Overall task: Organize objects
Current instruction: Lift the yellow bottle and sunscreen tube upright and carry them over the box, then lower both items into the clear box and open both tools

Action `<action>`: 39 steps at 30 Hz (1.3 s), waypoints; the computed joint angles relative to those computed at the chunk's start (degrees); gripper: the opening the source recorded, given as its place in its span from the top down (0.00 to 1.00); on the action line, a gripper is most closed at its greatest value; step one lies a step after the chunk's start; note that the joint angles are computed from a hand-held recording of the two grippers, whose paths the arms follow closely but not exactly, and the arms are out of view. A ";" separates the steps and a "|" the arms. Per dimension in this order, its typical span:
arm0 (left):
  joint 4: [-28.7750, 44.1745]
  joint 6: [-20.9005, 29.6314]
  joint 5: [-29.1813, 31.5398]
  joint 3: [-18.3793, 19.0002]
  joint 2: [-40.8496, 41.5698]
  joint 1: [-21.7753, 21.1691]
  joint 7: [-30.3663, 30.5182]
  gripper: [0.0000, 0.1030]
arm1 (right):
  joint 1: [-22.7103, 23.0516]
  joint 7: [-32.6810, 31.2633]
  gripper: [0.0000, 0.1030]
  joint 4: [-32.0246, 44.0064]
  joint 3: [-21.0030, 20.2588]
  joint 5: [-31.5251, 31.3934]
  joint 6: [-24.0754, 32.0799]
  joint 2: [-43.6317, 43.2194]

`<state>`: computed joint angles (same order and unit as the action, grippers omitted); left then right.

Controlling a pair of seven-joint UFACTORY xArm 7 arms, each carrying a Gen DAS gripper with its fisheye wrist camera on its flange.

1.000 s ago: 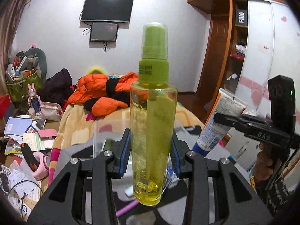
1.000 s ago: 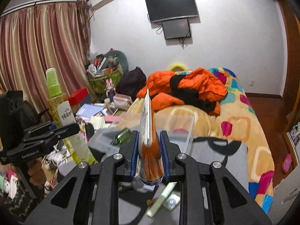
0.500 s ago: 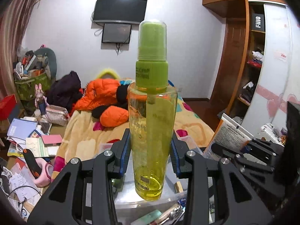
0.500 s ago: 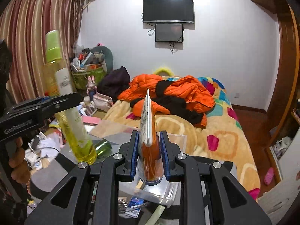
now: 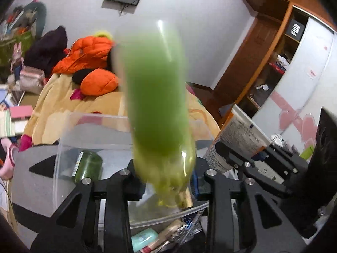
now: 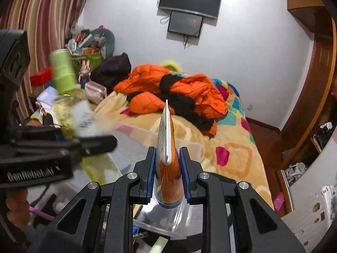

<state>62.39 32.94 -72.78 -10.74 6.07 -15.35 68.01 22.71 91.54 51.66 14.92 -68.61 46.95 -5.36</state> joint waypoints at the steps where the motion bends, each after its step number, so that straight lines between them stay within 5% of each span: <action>1: 0.37 0.19 1.11 0.37 0.40 0.23 -1.67 0.69 | -0.13 -0.63 0.81 0.63 -0.16 0.28 -0.03 1.01; 7: 1.14 -2.61 5.94 0.53 1.98 0.95 -5.82 0.62 | 0.36 -2.63 0.81 3.47 -1.76 1.15 -1.41 5.28; 12: -1.08 -10.94 11.95 -0.28 2.71 0.83 -8.72 0.43 | 1.68 -4.23 0.80 6.47 -3.13 2.02 -1.10 8.96; 17: -3.42 -9.69 10.42 -0.90 1.35 2.84 -5.49 0.27 | 2.94 -5.10 0.80 8.73 -4.58 2.32 -2.12 11.09; 25: -6.29 -7.33 9.11 0.48 -2.24 2.71 -2.21 0.17 | 3.76 -6.98 0.78 10.53 -5.95 3.77 -5.80 12.55; 32: -9.69 -8.66 6.78 2.07 -5.48 1.29 1.47 0.10 | 3.99 -6.87 0.52 9.10 -6.21 2.93 -9.34 11.50; 39: -12.08 -8.74 6.19 3.61 -7.55 0.80 3.30 0.09 | 3.31 -5.52 0.45 5.84 -5.22 2.33 -11.75 8.09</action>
<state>50.31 24.20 -66.59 -7.12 -1.48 -14.55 71.31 26.02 86.02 57.49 9.70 -66.28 35.20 2.73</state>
